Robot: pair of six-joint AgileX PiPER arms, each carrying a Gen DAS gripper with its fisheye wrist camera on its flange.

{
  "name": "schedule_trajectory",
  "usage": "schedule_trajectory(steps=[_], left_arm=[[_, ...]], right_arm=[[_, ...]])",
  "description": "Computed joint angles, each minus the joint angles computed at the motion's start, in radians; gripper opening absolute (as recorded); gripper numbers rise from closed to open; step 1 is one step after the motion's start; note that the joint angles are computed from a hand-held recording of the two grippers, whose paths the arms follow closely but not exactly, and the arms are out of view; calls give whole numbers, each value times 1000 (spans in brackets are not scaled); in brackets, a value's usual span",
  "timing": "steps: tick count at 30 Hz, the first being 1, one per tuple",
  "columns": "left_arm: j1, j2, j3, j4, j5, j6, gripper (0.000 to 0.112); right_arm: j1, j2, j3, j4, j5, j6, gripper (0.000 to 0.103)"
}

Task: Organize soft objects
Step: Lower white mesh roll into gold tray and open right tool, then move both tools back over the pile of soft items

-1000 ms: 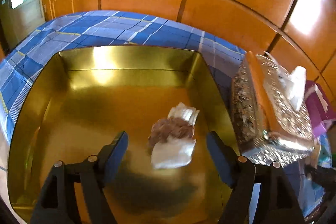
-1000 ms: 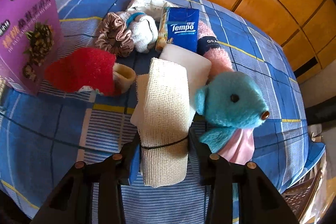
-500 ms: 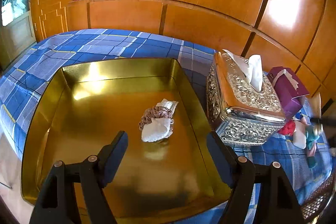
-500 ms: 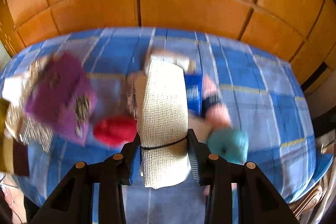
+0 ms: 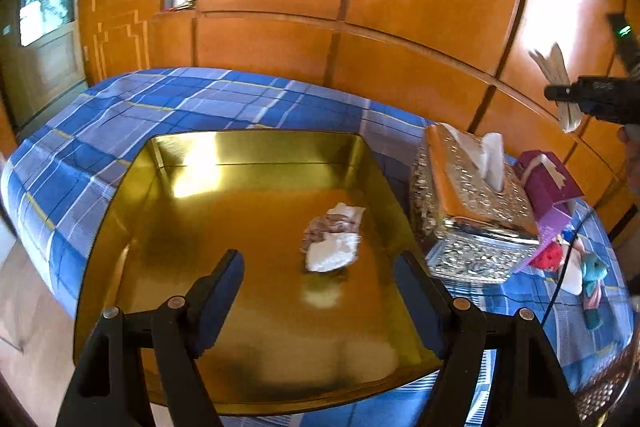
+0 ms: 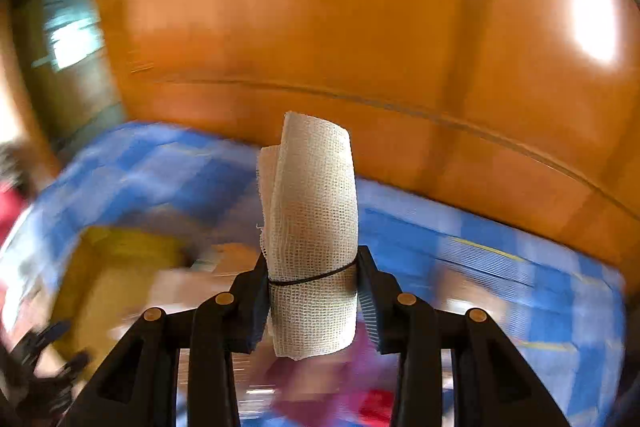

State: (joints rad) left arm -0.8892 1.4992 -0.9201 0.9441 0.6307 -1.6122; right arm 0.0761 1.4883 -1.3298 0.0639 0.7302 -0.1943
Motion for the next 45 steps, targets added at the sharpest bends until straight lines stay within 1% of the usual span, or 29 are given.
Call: schedule_trajectory(steps=[2, 4, 6, 9, 11, 12, 14, 15, 17, 18, 19, 20, 23, 28, 32, 35, 40, 43, 45], left_arm=[[14, -23, 25, 8, 17, -28, 78], [29, -41, 45, 16, 36, -56, 78], [48, -64, 67, 22, 54, -82, 78], [76, -96, 97, 31, 69, -109, 78], [82, -106, 106, 43, 81, -124, 78], [85, -111, 110, 46, 83, -126, 78], [92, -119, 118, 51, 82, -132, 78], [92, -120, 122, 56, 82, -138, 79], [89, -120, 126, 59, 82, -144, 80], [90, -121, 127, 58, 78, -144, 80], [89, -122, 126, 57, 78, -142, 80], [88, -120, 122, 59, 80, -138, 80], [76, -119, 116, 70, 88, -140, 80], [30, -109, 98, 102, 108, -139, 80], [-21, -91, 68, 107, 113, -109, 80], [-66, -68, 35, 106, 119, -79, 80], [-130, -23, -17, 93, 122, -26, 81], [-159, 7, -52, 80, 116, 15, 81], [-183, 30, -82, 74, 122, 47, 81]], right_arm=[[101, -13, 57, 77, 5, -79, 38], [220, -5, 123, 93, -4, -93, 38], [306, 22, 167, 91, -21, -73, 39], [430, 94, 211, 49, -89, 23, 39], [467, 152, 213, 37, -117, 68, 40], [461, 180, 204, 51, -118, 59, 40], [483, 217, 213, 31, -143, 92, 41], [487, 234, 217, 31, -157, 97, 44], [478, 252, 215, 71, -159, 67, 50], [475, 247, 220, 82, -160, 62, 59], [467, 227, 237, 95, -162, 51, 63], [463, 215, 247, 94, -171, 52, 64], [471, 152, 303, 34, -194, 127, 64], [466, 36, 396, -32, -238, 189, 64], [456, -74, 481, -150, -269, 300, 64], [447, -140, 528, -254, -273, 402, 64], [418, -245, 588, -380, -261, 507, 64], [374, -316, 616, -430, -246, 535, 64], [329, -361, 632, -421, -241, 512, 64]])
